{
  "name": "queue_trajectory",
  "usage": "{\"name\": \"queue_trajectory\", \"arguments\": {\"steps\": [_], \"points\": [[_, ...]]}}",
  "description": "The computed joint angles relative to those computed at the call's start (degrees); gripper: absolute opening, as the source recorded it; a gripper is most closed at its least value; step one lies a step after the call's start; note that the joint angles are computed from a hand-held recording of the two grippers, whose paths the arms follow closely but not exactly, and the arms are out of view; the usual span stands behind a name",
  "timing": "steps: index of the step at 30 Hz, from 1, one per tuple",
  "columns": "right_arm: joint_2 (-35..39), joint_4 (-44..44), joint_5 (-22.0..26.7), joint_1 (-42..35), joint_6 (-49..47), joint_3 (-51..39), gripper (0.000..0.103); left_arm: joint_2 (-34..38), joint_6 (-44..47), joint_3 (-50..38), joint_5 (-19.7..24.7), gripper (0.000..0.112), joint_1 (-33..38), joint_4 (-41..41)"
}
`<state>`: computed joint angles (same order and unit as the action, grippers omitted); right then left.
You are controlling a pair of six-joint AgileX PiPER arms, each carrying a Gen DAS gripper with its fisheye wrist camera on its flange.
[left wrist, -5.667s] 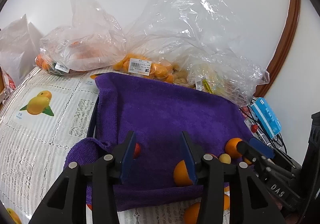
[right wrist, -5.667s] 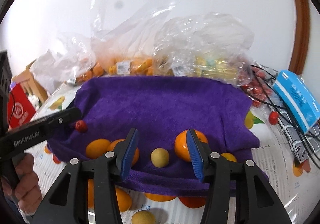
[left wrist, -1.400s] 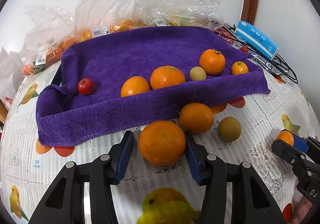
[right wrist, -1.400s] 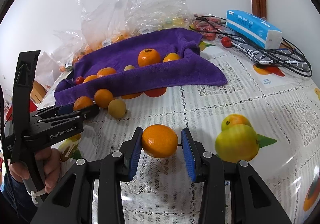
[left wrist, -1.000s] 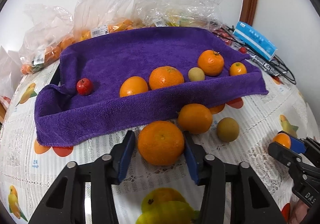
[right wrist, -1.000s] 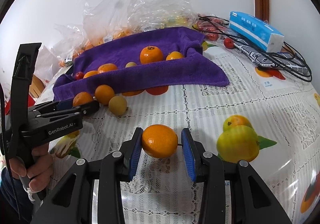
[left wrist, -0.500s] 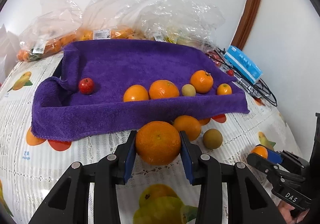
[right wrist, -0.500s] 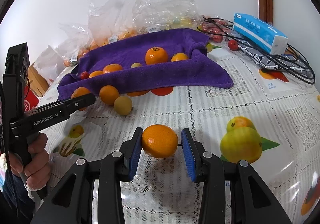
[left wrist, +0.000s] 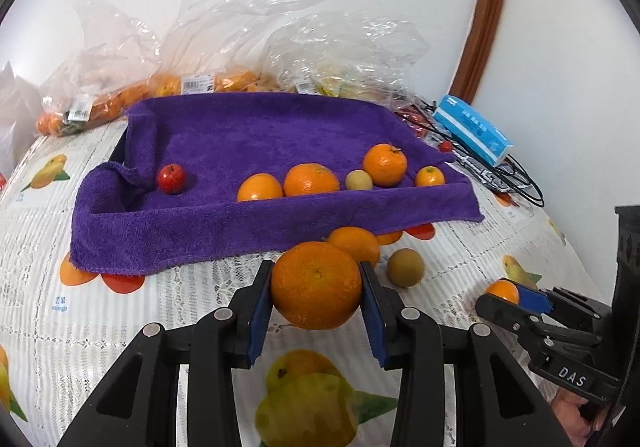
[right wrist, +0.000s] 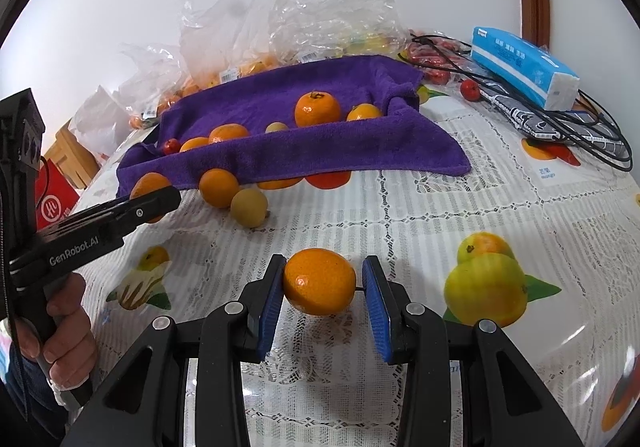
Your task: Organize fruits
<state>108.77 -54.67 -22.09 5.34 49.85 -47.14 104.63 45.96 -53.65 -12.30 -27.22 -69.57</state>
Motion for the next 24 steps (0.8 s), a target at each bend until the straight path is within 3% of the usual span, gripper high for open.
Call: {"name": "queue_trajectory", "arguments": {"steps": [13,24], "points": [[0.02,0.63,0.01,0.33,-0.36,0.13,0.039,-0.46,-2.48,0.59,-0.99,0.039,-0.54,2.75],[-0.63,5.45,0.69,0.78,-4.58,0.98,0.039,-0.93,-10.59,1.6,-1.31,0.039,-0.42,9.98]]}}
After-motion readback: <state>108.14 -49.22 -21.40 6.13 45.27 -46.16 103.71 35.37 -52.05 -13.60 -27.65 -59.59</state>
